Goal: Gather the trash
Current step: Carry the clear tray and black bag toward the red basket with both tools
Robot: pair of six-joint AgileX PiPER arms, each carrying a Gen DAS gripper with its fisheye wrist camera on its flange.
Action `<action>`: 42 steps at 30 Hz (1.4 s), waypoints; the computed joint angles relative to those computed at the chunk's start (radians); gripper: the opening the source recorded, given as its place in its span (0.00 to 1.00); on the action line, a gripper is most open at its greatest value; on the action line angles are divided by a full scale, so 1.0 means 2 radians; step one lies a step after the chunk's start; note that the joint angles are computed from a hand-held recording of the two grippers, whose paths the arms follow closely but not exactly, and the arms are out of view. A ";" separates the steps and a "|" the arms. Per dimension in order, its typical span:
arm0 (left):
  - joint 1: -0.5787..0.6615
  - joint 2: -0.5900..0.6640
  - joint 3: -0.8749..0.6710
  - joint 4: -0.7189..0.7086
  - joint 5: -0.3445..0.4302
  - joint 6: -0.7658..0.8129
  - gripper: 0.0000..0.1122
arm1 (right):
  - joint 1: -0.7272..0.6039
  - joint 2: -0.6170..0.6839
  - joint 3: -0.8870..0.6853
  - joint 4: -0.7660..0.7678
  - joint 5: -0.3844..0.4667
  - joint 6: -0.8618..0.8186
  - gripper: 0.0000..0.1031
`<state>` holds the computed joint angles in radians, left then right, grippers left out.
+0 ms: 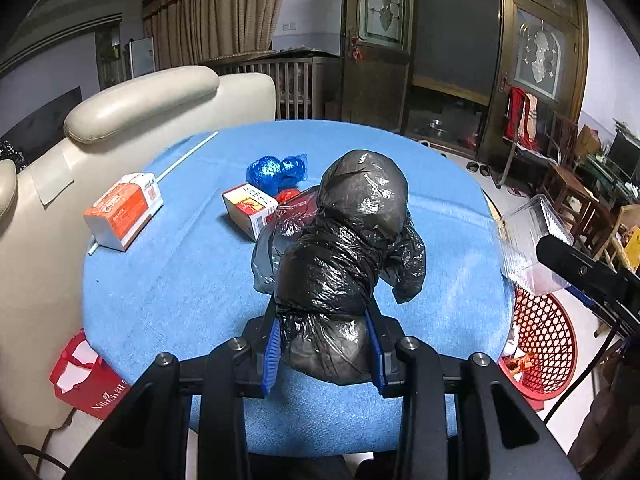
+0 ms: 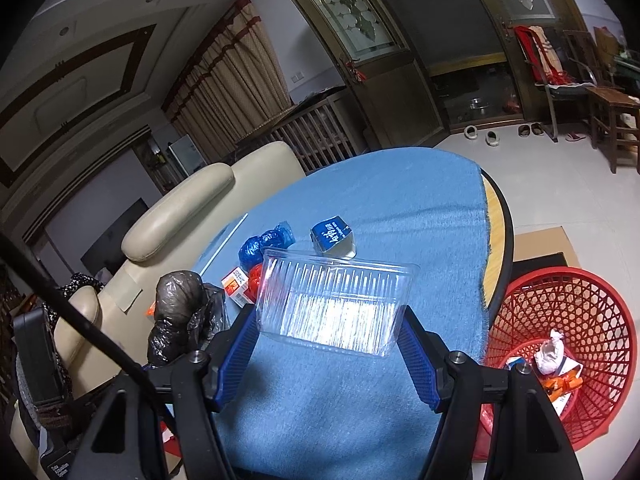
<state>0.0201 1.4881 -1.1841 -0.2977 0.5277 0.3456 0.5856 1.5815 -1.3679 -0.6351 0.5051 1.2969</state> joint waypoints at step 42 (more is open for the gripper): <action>-0.064 0.022 0.016 0.006 -0.040 0.007 0.34 | -0.046 -0.009 0.075 -0.010 -0.017 0.050 0.70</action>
<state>-0.1078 1.5330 -1.1529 -0.2856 0.4473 0.3594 0.4933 1.5638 -1.2180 -0.6560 0.4705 1.3971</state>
